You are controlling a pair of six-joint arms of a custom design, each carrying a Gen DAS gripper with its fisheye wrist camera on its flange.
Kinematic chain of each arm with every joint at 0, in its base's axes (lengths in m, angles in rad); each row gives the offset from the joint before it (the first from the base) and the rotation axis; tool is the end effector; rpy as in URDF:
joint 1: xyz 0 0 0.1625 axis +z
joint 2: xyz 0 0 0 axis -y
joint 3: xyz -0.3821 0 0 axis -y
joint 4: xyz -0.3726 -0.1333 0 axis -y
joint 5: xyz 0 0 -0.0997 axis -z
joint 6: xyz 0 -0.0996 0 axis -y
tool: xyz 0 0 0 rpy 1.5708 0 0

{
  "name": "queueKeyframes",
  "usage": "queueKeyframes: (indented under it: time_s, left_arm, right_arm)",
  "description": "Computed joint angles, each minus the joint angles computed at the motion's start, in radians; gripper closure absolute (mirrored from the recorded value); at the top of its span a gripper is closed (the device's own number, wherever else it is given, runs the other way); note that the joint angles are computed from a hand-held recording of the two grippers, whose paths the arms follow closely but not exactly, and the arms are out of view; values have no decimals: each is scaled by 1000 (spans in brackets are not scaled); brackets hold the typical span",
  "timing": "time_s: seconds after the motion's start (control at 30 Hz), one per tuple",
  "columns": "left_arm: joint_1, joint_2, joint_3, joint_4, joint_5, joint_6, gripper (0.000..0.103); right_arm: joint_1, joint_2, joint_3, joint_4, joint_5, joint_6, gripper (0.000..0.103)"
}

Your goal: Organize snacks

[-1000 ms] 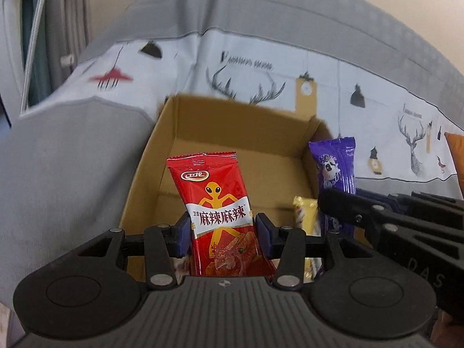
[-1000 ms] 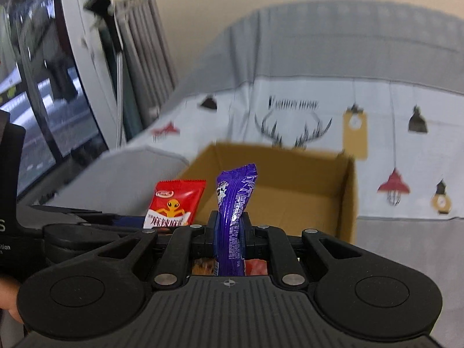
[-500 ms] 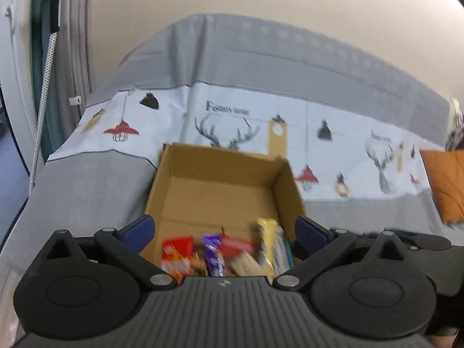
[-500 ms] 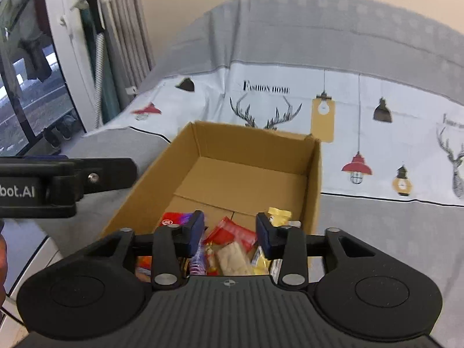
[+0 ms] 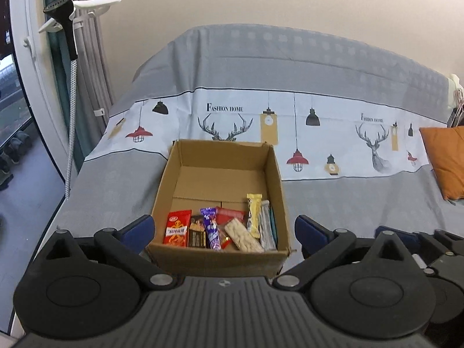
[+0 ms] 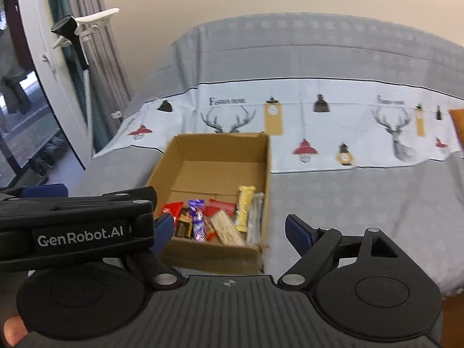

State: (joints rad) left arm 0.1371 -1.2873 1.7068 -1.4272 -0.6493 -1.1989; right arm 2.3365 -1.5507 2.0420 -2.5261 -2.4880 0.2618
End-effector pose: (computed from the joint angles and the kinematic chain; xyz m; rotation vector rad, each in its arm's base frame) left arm -0.4656 -0.2789 0.2734 0.5793 2.1777 -0.9091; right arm 0.3527 -0.2886 0.3592 0.3200 -2.3412 1.0524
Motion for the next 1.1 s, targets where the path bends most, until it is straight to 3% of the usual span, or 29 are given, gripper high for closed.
queueKeyframes:
  time_s: [0.07, 0.27, 1.1]
  left_arm:
    - [-23, 12, -29, 85, 2, -56, 0]
    - [-52, 29, -84, 249, 3, -164, 0]
    - [-16, 67, -121, 277, -36, -157, 0]
  right_arm:
    - [25, -7, -4, 51, -33, 49, 13]
    - [41, -22, 8, 38, -4, 62, 11]
    - [4, -10, -7, 86, 47, 95, 10]
